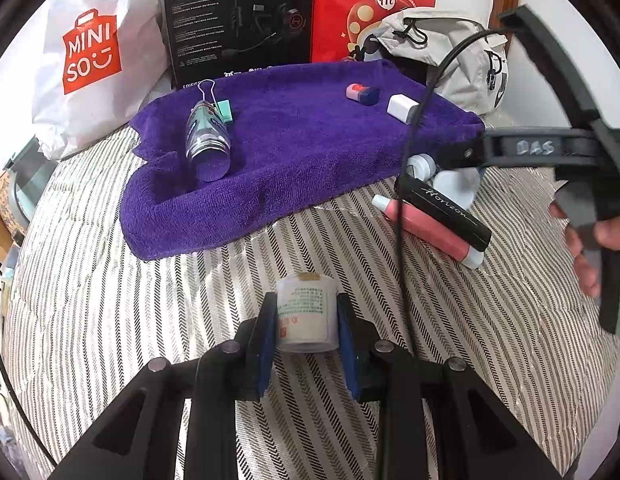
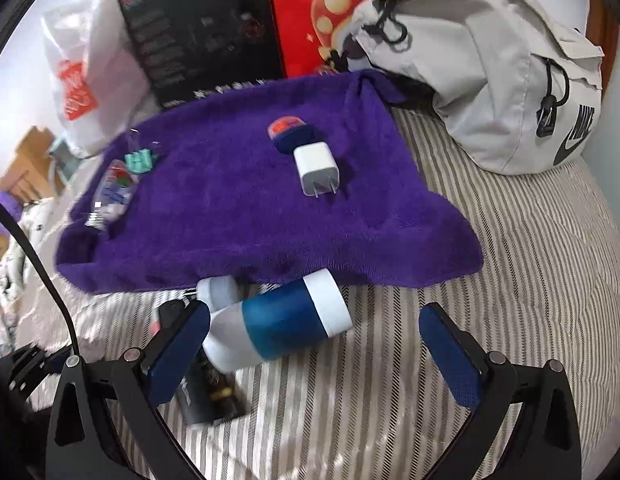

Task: Organize rigid objects
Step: 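Grasp the blue-and-white cylinder with the right tool while the left tool holds the cream jar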

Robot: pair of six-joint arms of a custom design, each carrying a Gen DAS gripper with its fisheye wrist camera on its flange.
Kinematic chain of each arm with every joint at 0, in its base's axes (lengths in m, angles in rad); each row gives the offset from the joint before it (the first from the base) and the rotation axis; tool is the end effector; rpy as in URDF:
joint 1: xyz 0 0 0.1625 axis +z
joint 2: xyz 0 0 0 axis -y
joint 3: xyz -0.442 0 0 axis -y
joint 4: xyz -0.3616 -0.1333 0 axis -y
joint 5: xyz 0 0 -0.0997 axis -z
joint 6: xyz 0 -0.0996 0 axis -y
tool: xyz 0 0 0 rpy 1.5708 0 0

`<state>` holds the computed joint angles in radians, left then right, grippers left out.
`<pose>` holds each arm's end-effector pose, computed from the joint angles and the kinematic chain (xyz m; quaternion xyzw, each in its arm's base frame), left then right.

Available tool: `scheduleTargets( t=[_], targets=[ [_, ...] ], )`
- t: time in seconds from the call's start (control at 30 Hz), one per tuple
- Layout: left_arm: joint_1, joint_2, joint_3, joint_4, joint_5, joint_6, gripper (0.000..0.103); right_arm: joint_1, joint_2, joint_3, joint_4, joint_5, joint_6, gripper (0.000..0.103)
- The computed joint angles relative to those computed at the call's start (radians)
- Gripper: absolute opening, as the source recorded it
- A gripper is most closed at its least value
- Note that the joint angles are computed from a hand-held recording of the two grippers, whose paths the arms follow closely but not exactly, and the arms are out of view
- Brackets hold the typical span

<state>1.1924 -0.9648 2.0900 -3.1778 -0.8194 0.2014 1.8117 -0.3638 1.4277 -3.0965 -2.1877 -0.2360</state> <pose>-0.0086 -0.5666 0.1812 0.1744 0.8907 -0.2526 0.3353 0.2439 -0.6754 -0.0247 0.1516 -0.9177 0.2188 0.2950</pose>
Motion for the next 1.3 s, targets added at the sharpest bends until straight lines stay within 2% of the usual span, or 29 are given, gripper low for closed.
scheduleTargets(
  t=[0.17,0.23,0.37,0.6,0.7,0.8,0.93,1.03,1.1,1.2,1.3],
  targets=[
    [0.011,-0.011,0.001,0.0,-0.021,-0.008,0.027,0.0,0.033,-0.032,0.068,-0.078,0.029,0.101],
    [0.012,-0.013,0.004,-0.004,-0.02,-0.006,0.027,0.006,0.03,0.004,0.008,-0.112,-0.021,0.1],
    [0.016,-0.015,0.005,-0.008,-0.023,-0.012,0.027,-0.014,-0.03,0.105,-0.008,-0.071,-0.004,0.1],
    [0.016,-0.01,0.007,-0.02,-0.02,-0.004,0.027,-0.039,-0.105,0.269,-0.124,-0.023,-0.127,0.1],
    [0.017,-0.01,0.006,-0.019,-0.019,-0.003,0.027,-0.045,-0.128,0.316,-0.146,-0.024,-0.143,0.1],
    [0.015,-0.011,0.005,-0.01,-0.014,-0.01,0.027,-0.046,-0.146,0.337,-0.133,-0.049,-0.136,0.1],
    [0.008,-0.007,0.007,-0.01,0.003,-0.014,0.027,-0.052,-0.173,0.371,-0.145,-0.091,-0.073,0.1],
    [0.005,-0.005,0.009,-0.016,0.005,-0.016,0.027,-0.063,-0.188,0.389,-0.172,-0.079,-0.017,0.1],
    [0.007,-0.005,0.009,-0.02,0.0,-0.021,0.027,-0.064,-0.173,0.384,-0.221,-0.062,-0.033,0.1],
    [0.004,0.001,0.011,-0.032,0.008,-0.021,0.027,-0.055,-0.127,0.341,-0.253,-0.105,-0.062,0.1],
    [-0.003,0.009,0.011,-0.034,0.03,-0.018,0.027,-0.057,-0.111,0.336,-0.314,-0.091,-0.09,0.099]
  ],
)
